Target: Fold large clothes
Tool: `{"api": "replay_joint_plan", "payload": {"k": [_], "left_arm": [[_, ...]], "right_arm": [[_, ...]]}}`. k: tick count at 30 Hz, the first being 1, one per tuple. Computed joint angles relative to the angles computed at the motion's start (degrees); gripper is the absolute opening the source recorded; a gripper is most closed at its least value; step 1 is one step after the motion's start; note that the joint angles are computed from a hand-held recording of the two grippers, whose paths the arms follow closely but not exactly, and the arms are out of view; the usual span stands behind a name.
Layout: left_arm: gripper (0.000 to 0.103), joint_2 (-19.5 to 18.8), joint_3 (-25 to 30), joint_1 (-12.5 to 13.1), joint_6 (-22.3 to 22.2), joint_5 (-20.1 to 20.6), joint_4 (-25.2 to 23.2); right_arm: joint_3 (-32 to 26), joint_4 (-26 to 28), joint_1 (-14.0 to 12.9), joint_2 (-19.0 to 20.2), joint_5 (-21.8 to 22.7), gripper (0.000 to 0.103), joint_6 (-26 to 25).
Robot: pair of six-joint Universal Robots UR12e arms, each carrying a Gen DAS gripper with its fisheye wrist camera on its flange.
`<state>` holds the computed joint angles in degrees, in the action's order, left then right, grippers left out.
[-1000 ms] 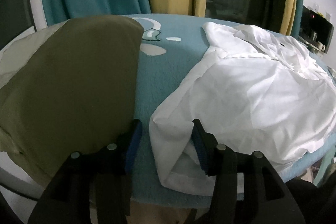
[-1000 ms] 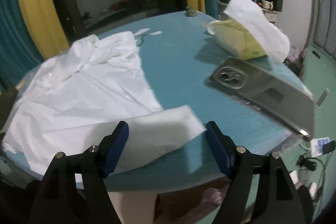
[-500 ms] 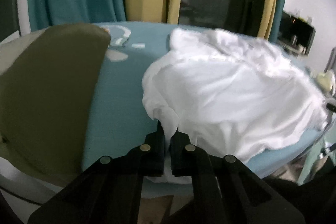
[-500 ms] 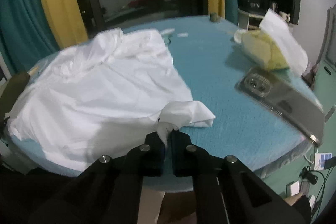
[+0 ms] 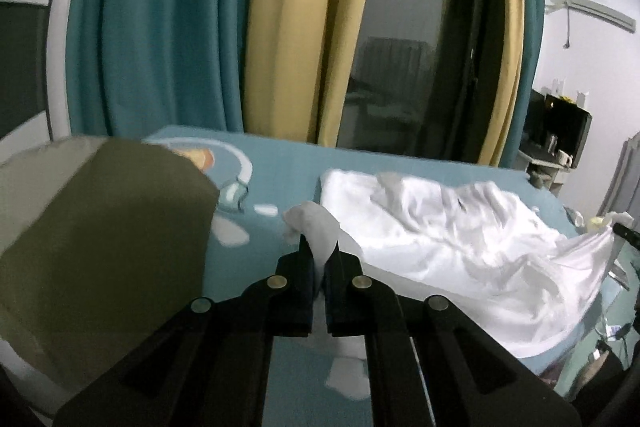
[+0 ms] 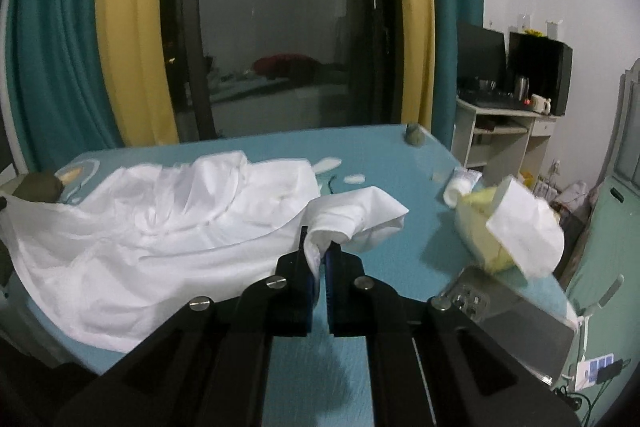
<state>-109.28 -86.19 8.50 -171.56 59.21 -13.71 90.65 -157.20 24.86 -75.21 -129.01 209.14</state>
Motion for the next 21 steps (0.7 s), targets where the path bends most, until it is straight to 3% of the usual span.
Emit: {"api": "replay_joint_plan", "payload": {"k": [9, 13, 21], "left_arm": [[0.004, -4.3, 6.6, -1.6, -1.8, 1.7, 1.4], [0.004, -6.7, 10.2, -2.2, -4.7, 1.7, 0.5], [0.004, -12.0, 18.0, -3.9, -4.7, 4.3, -2.9]], "right_arm": [[-2.1, -3.7, -2.0, 1.4, -0.4, 0.005, -2.7], [-3.1, -5.0, -3.1, 2.1, 0.6, 0.004, -4.1], [-5.6, -5.7, -6.1, 3.9, 2.9, 0.004, -5.3]]}}
